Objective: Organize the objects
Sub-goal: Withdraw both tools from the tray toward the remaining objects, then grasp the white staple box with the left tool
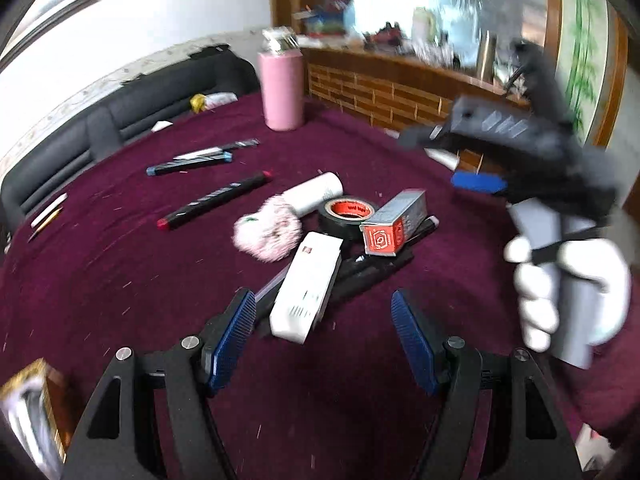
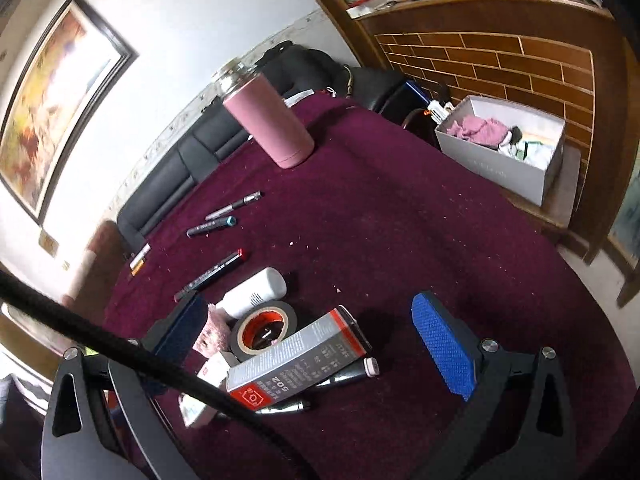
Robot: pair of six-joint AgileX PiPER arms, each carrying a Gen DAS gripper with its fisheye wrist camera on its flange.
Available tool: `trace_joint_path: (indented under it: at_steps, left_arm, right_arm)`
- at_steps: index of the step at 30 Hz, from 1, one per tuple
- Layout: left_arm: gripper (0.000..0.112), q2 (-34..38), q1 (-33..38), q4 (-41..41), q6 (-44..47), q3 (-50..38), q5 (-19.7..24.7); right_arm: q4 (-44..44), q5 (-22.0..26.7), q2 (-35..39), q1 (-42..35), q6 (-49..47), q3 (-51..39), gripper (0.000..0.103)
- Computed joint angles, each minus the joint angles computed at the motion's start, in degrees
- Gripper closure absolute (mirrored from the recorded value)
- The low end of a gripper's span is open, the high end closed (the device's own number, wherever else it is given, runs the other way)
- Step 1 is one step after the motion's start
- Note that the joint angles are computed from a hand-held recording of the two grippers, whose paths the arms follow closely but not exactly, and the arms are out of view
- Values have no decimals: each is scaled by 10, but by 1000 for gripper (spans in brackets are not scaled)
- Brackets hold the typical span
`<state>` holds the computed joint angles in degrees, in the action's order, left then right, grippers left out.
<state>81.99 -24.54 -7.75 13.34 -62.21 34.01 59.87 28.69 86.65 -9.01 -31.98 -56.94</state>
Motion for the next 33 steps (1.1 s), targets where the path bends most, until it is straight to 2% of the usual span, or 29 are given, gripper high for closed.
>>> trace_joint_path:
  at_steps: [3, 6, 7, 8, 9, 13, 19, 22, 25, 26, 29, 30, 33]
  left_arm:
    - [48, 68, -19, 42, -20, -39, -5]
    - [50, 101, -24, 65, -35, -60, 2]
    - [61, 102, -20, 50, -25, -60, 2]
    - [86, 101, -10, 15, -1, -64, 10]
    - [87, 101, -6, 0, 4, -70, 22]
    - [87, 56, 13, -29, 7, -46, 24]
    - [87, -97, 88, -129, 68, 55, 52]
    - [87, -188, 136, -133, 78, 113, 81]
    - [87, -245, 250, -210, 158, 155, 139]
    - [87, -256, 299, -239, 191, 168, 160]
    - [87, -255, 393, -271, 242, 193, 183]
    - [87, -254, 424, -281, 260, 199, 195]
    - [87, -242, 482, -320, 313, 218, 216]
  right_arm:
    - [9, 3, -2, -7, -10, -2, 0]
    - [7, 10, 4, -7, -10, -8, 0]
    - [10, 13, 11, -8, -14, -12, 0]
    - [12, 14, 14, -7, -16, -12, 0]
    - [14, 15, 16, -7, -18, -12, 0]
    - [23, 18, 25, -4, -32, -14, 0]
    - [4, 16, 43, -6, -3, -20, 0]
    - [54, 27, 46, -19, -39, -10, 0]
    - [60, 30, 60, -18, -44, -18, 0]
    - [59, 38, 72, -19, -38, -27, 0]
    - [45, 75, 115, -25, -5, -59, 0]
    - [54, 90, 112, -31, -27, -59, 0]
    - [133, 210, 124, -40, -120, -63, 0]
